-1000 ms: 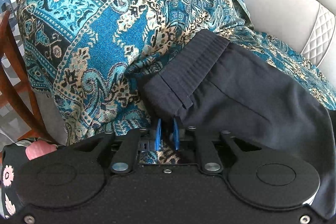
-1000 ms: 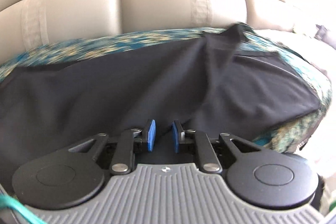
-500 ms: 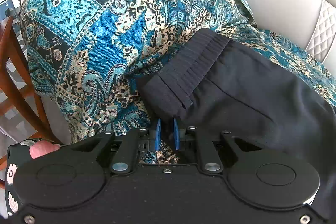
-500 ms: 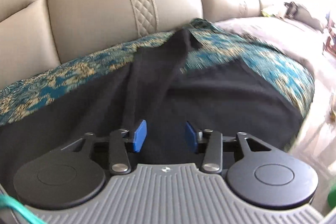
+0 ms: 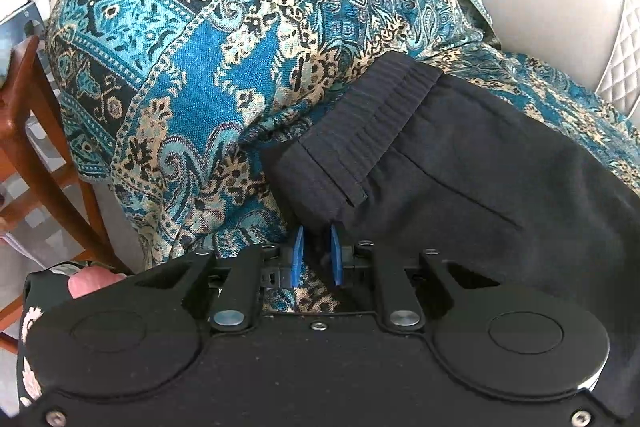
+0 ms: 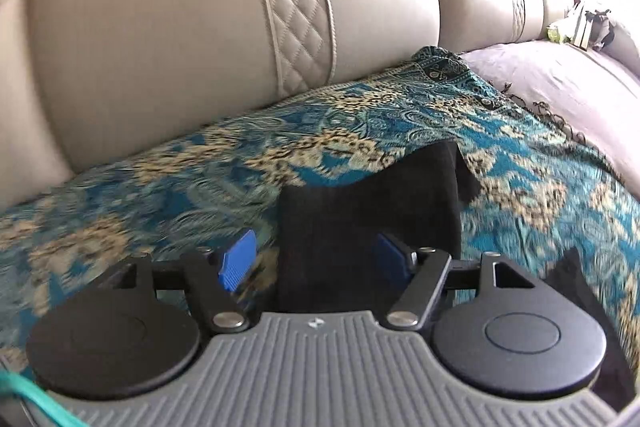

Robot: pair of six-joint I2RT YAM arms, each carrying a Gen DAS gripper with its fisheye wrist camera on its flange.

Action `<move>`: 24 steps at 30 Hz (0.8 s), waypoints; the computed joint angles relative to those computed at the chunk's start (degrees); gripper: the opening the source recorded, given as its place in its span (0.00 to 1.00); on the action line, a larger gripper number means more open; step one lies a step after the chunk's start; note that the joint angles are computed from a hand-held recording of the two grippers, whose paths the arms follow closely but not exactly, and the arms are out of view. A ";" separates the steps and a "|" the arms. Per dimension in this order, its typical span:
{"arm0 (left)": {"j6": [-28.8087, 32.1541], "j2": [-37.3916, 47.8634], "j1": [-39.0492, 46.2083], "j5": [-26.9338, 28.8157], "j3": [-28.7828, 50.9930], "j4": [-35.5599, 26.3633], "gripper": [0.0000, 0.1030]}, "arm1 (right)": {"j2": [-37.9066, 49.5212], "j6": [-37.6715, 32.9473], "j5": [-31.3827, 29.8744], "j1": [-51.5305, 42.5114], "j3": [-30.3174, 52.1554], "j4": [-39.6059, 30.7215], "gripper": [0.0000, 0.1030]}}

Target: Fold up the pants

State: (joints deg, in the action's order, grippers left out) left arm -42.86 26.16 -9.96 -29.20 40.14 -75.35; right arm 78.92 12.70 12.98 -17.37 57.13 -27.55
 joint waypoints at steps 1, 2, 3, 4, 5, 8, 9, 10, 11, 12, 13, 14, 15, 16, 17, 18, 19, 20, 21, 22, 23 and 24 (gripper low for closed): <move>-0.93 0.65 -0.88 -0.70 0.03 -0.12 0.14 | 2.13 -0.34 0.31 -0.19 1.25 0.03 0.77; -2.52 1.36 -2.26 -1.57 0.23 -0.64 0.14 | 3.79 -0.71 -0.06 -0.59 2.19 -0.10 0.77; -3.63 1.99 -3.00 -2.06 0.38 -0.91 0.14 | 5.68 -1.07 -1.18 -1.23 3.60 -0.69 0.75; -4.52 2.55 -3.42 -2.34 0.57 -1.15 0.14 | 6.72 -1.20 -1.18 -1.33 3.78 0.12 0.71; -4.68 2.87 -3.23 -2.28 0.66 -1.09 0.14 | 7.30 -1.74 -0.62 -1.19 3.84 1.11 0.67; -6.70 3.77 -4.67 -3.18 0.87 -1.73 0.14 | 7.88 -1.95 -1.61 -1.55 4.75 0.94 0.26; -7.41 3.91 -5.34 -3.56 0.86 -2.00 0.14 | 8.21 -1.83 -0.89 -1.44 5.32 0.40 0.08; -7.97 3.98 -5.92 -3.90 0.83 -2.24 0.14 | 8.33 -1.45 1.42 -0.96 5.82 -0.57 0.06; -7.78 3.89 -5.81 -3.87 0.79 -2.19 0.14 | 8.15 -1.44 1.38 -1.36 6.01 -1.13 0.05; -7.32 3.73 -5.43 -3.66 0.70 -1.98 0.14 | 7.30 -1.26 0.14 -2.20 5.49 -1.26 0.05; -7.59 3.76 -5.64 -3.72 0.72 -2.09 0.14 | 6.11 -0.71 -0.55 -3.14 4.82 -1.26 0.05; -7.41 3.64 -5.50 -3.56 0.74 -2.12 0.14 | 4.98 -0.29 -0.56 -4.02 4.36 -1.35 0.05; -5.91 3.33 -4.19 -2.91 0.62 -1.53 0.14 | 3.47 0.04 -0.42 -4.95 3.53 -1.23 0.05; -5.40 3.29 -3.75 -2.62 0.69 -1.45 0.14 | 1.72 0.09 -0.62 -6.31 2.74 -1.13 0.05; -5.09 3.32 -3.47 -2.39 0.78 -1.43 0.14 | -0.08 0.02 -0.85 -7.69 2.06 -1.19 0.05; -4.28 3.25 -2.65 -1.92 0.81 -1.16 0.14 | -2.05 -0.22 -1.10 -9.34 1.39 -1.39 0.05; -3.29 3.21 -1.67 -1.33 0.87 -0.82 0.14 | -4.18 -0.62 -1.47 -11.32 0.70 -1.73 0.05; -2.80 3.20 -1.19 -0.99 0.95 -0.73 0.14 | -6.02 -1.27 -2.27 -13.56 0.35 -2.38 0.05; -2.19 3.18 -0.61 -0.62 0.96 -0.51 0.14 | -7.92 -2.20 -3.52 -16.36 -0.14 -3.00 0.04; -1.61 3.07 -0.04 -0.20 1.00 -0.39 0.14 | -9.29 -3.27 -5.02 -19.24 -0.38 -3.59 0.04; -1.00 2.89 0.53 0.19 0.99 -0.24 0.14 | -10.23 -4.30 -6.48 -22.17 -0.31 -4.54 0.04; -0.60 2.78 0.89 0.44 0.97 -0.15 0.14 | -11.22 -5.40 -8.26 -25.43 -0.29 -5.62 0.04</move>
State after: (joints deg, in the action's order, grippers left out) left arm -43.46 28.94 -9.07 -28.76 41.11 -75.50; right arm 67.70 7.29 4.72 -42.79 56.84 -33.17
